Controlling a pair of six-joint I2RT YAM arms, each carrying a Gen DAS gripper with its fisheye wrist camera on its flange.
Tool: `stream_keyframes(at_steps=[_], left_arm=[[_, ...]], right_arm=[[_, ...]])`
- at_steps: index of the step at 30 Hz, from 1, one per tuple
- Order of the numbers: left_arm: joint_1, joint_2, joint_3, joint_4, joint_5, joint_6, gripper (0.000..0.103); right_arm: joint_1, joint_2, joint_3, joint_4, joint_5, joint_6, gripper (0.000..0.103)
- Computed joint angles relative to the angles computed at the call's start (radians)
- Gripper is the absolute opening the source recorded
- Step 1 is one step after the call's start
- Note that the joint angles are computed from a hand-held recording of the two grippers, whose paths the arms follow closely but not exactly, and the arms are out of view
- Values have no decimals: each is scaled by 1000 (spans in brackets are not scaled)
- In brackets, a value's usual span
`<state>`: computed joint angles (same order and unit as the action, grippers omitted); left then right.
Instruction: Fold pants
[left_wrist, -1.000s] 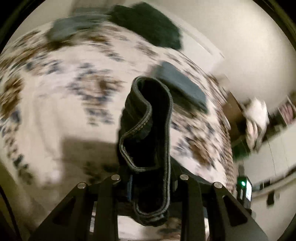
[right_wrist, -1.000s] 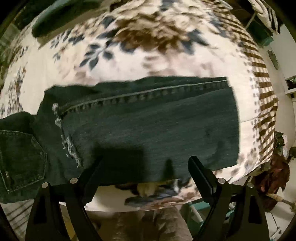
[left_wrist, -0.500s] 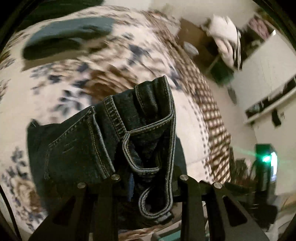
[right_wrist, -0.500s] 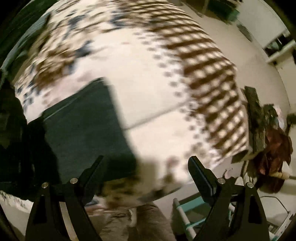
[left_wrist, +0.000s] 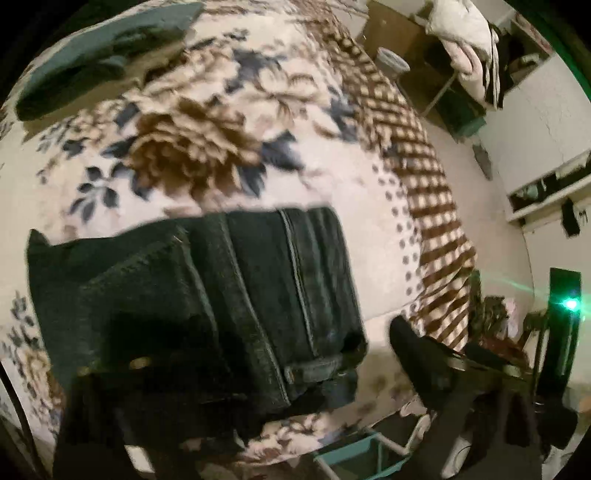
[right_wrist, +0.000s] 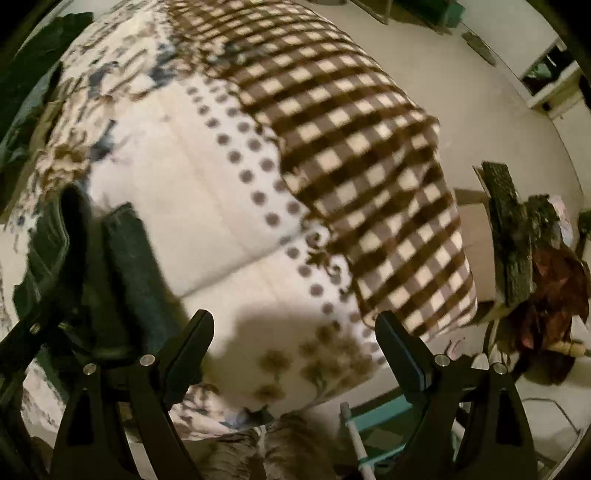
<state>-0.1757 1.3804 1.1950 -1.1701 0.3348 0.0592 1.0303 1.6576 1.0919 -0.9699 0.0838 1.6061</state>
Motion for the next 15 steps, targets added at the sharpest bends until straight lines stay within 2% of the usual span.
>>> stream_keyframes(at_steps=[3, 5, 8, 10, 13, 15], left_arm=[[92, 30, 95, -99, -6, 26, 102], [190, 31, 131, -116, -60, 70, 102], [341, 37, 112, -47, -174, 141, 102], [412, 80, 84, -5, -228, 188, 102], [495, 151, 44, 52, -310, 245, 102], [510, 173, 21, 80, -358, 273, 102]], right_arm=[[-11, -44, 8, 54, 22, -18, 91], [-26, -71, -3, 150, 16, -54, 91], [-62, -47, -3, 290, -36, -117, 91], [-94, 43, 44, 381, -101, -200, 91], [-109, 185, 150, 403, -155, -307, 91], [-123, 286, 203, 454, -237, -340, 91]])
